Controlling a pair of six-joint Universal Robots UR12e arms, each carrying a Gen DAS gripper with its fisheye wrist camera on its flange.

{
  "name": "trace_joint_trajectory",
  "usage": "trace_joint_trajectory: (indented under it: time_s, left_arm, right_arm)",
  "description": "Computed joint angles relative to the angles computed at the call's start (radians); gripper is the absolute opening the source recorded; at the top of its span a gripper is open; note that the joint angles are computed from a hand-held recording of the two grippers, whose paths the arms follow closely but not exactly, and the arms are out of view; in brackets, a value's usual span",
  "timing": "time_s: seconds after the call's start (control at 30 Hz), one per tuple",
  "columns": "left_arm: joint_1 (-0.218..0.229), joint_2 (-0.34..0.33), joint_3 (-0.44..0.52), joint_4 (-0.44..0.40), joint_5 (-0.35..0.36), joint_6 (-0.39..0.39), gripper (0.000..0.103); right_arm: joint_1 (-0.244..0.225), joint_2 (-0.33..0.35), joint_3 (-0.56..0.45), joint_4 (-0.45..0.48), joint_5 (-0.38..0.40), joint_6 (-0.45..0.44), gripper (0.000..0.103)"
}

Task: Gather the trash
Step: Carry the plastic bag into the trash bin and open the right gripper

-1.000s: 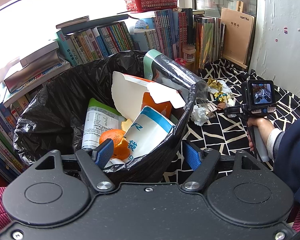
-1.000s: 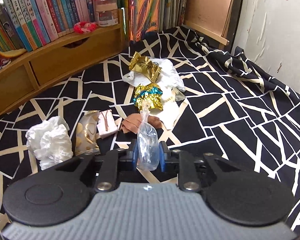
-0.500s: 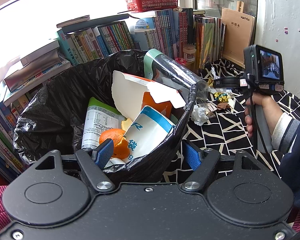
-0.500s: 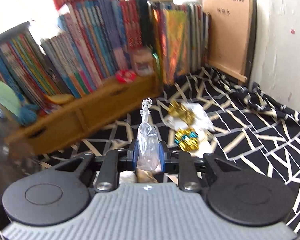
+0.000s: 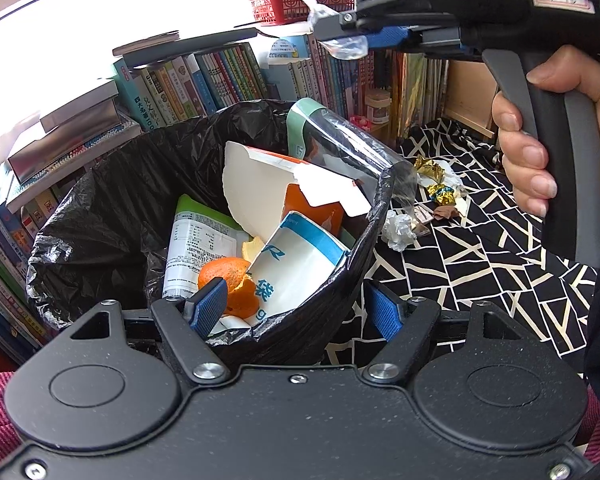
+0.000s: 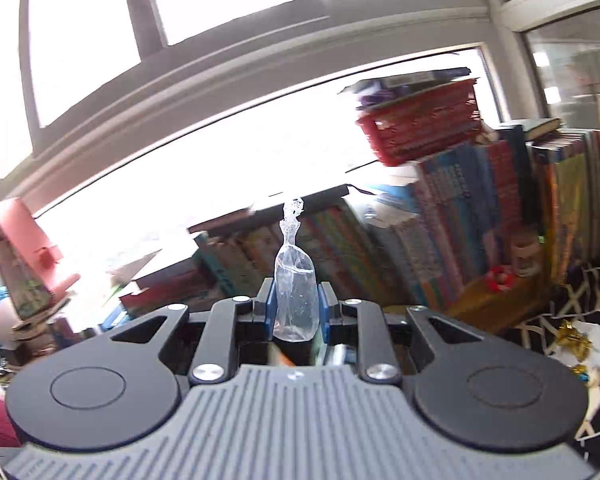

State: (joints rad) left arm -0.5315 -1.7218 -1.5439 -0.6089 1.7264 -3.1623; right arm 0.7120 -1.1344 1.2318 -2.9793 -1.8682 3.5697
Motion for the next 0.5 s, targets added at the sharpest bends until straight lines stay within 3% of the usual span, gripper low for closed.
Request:
trace_joint_trajectory:
  time_s: [0.13, 0.5]
  left_arm:
    - [0.000, 0.000, 0.000, 0.000, 0.000, 0.000, 0.074]
    - [0.000, 0.000, 0.000, 0.000, 0.000, 0.000, 0.074]
  right_arm:
    - [-0.008, 0.007, -0.006, -0.044, 0.168, -0.055, 0.029]
    - [0.003, 0.028, -0.032, 0.048, 0.296, -0.122, 0.030]
